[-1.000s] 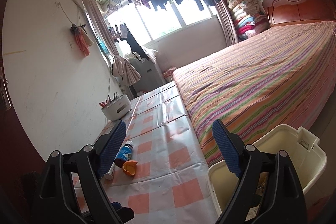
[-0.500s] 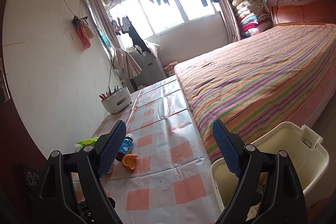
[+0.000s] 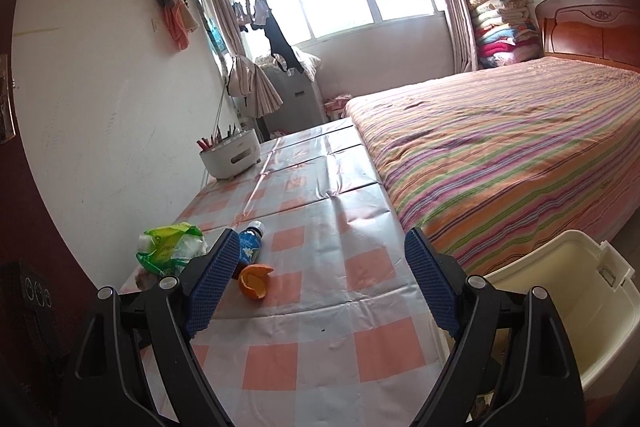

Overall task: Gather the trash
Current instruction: 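Move both open tools back over the remaining items on the table, then grasp the orange peel with the right tool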

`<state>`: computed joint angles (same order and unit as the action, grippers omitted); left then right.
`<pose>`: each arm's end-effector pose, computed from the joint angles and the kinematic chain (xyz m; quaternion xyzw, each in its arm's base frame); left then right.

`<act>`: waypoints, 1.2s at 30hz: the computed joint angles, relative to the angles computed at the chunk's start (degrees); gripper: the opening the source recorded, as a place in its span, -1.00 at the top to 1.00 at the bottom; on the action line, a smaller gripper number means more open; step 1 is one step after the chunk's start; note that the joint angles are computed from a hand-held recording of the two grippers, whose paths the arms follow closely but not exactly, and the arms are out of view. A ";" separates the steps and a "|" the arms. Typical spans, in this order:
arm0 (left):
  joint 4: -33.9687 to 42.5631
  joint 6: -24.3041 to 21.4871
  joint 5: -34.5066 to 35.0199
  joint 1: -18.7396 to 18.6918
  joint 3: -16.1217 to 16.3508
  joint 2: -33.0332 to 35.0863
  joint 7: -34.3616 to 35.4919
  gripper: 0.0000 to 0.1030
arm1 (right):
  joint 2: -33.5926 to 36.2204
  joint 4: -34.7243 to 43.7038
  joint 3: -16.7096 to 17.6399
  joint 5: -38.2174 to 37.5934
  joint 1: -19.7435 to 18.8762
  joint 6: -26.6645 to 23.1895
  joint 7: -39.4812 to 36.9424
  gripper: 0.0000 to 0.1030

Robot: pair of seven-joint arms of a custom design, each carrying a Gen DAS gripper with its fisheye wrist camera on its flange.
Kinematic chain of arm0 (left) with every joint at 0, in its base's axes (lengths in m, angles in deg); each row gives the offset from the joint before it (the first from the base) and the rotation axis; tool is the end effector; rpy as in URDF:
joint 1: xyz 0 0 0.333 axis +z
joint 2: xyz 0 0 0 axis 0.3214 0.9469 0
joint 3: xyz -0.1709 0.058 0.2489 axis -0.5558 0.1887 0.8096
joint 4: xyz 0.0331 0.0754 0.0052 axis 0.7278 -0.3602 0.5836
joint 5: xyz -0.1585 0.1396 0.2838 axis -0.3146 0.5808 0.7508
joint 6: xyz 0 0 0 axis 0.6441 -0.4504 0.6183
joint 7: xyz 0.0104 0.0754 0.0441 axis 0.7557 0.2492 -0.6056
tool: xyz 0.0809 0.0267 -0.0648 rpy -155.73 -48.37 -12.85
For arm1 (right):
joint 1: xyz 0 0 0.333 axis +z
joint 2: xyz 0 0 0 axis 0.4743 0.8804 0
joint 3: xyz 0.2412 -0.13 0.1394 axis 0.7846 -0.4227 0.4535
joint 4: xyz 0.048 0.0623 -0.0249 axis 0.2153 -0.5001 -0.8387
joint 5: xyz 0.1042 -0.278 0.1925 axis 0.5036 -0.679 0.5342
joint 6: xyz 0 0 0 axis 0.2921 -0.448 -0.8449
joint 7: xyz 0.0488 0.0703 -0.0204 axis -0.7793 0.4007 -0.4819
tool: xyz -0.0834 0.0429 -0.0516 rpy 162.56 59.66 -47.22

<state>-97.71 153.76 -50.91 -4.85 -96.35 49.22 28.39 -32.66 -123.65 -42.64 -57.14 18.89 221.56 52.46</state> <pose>0.4934 -0.2135 0.4218 -0.7262 0.4586 -0.4672 0.2100 0.5990 0.2286 0.4475 -0.6716 0.4811 -0.1703 0.5372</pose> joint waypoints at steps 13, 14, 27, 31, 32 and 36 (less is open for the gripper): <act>-8.23 4.19 -1.66 3.86 -0.03 -4.84 -2.77 -0.63 | 17.58 6.39 31.23 -0.99 -12.93 -21.95 -24.75 -0.60; -8.82 4.42 -1.59 4.14 -0.10 -5.20 -3.19 -0.63 | 18.47 6.94 32.24 -0.12 -12.84 -23.32 -26.95 -0.56; -11.62 1.40 1.92 8.11 0.62 -9.71 -4.57 -0.63 | 23.62 15.92 33.29 11.50 -6.12 -36.46 -44.62 -0.07; -12.27 -1.45 7.63 10.71 1.45 -10.77 -10.15 -0.63 | 24.23 19.39 31.65 14.75 -3.39 -39.20 -47.80 -0.01; -12.61 -1.50 9.98 11.51 1.69 -10.98 -12.80 -0.63 | 24.45 20.03 31.44 15.58 -2.91 -39.66 -48.71 -0.01; -11.93 -1.87 14.72 13.54 2.46 -10.97 -17.23 -0.63 | 24.50 22.91 29.06 18.35 0.00 -41.18 -50.66 0.00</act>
<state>-109.64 151.89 -36.20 8.68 -93.89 38.26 11.17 -8.16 -100.74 -13.58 -38.80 18.89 180.38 1.80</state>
